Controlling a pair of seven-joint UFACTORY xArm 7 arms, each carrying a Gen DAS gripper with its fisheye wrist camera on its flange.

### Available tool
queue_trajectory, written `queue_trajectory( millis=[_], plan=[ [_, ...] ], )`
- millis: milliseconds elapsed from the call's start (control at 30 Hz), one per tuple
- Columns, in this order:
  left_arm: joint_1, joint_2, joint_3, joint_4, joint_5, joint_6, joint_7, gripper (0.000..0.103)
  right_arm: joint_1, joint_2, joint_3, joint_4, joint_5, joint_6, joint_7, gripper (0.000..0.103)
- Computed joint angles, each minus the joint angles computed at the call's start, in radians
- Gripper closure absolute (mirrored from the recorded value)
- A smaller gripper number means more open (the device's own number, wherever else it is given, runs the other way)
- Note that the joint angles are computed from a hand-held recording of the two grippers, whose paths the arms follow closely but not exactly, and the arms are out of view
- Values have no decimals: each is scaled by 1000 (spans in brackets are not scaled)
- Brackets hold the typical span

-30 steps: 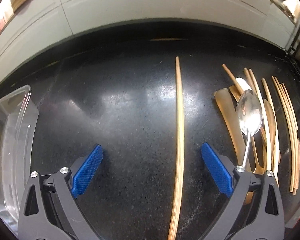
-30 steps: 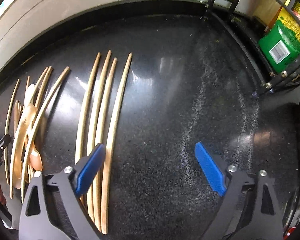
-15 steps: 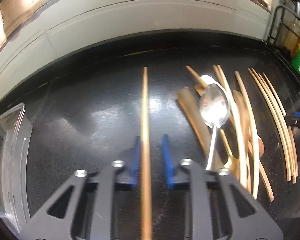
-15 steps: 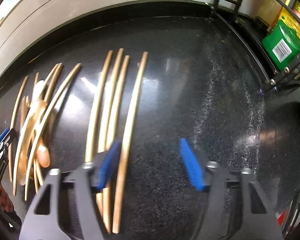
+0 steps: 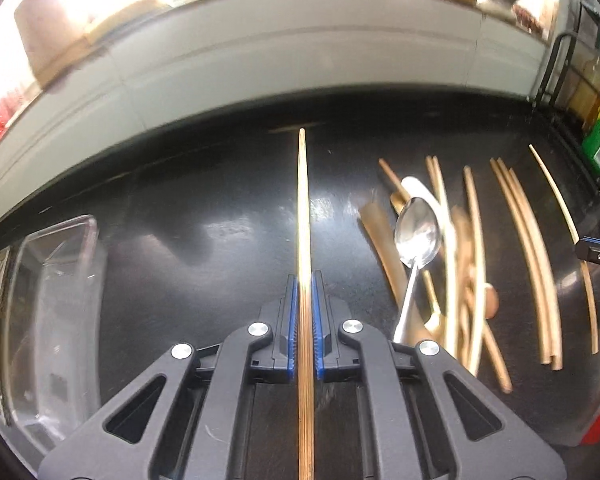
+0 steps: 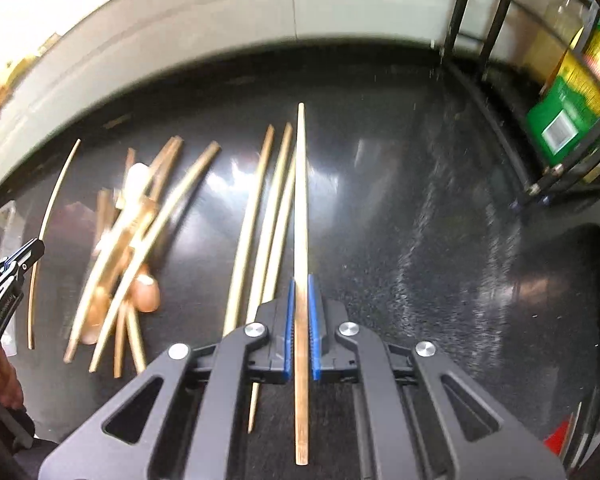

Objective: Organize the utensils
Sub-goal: 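Carry both held chopsticks over the clear plastic tray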

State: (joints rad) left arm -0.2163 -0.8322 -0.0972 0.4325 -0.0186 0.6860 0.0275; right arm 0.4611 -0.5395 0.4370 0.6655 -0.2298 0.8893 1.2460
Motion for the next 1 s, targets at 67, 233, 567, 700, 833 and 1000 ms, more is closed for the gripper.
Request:
queue_trajectory(
  millis=[67, 233, 567, 700, 833, 1000],
  plan=[
    [5, -40, 13, 26, -10, 64, -9, 97, 17, -49, 0, 0, 11, 9, 3, 96],
    [30, -146, 25, 94, -13, 217, -27, 97, 36, -126, 29, 47, 34, 45, -5, 96],
    [85, -354, 74, 149, -13, 472, -10, 97, 5, -72, 129, 230, 15, 106, -4, 96],
    [118, -389, 119, 159, -1, 511, 42, 97, -17, 19, 193, 323, -32, 114, 38, 96],
    [177, -386, 187, 179, 20, 526, 103, 97, -20, 177, 260, 459, -121, 126, 98, 96],
    [282, -332, 295, 217, 67, 514, 191, 97, 8, 493, 368, 721, -352, 184, 172, 96]
  ],
)
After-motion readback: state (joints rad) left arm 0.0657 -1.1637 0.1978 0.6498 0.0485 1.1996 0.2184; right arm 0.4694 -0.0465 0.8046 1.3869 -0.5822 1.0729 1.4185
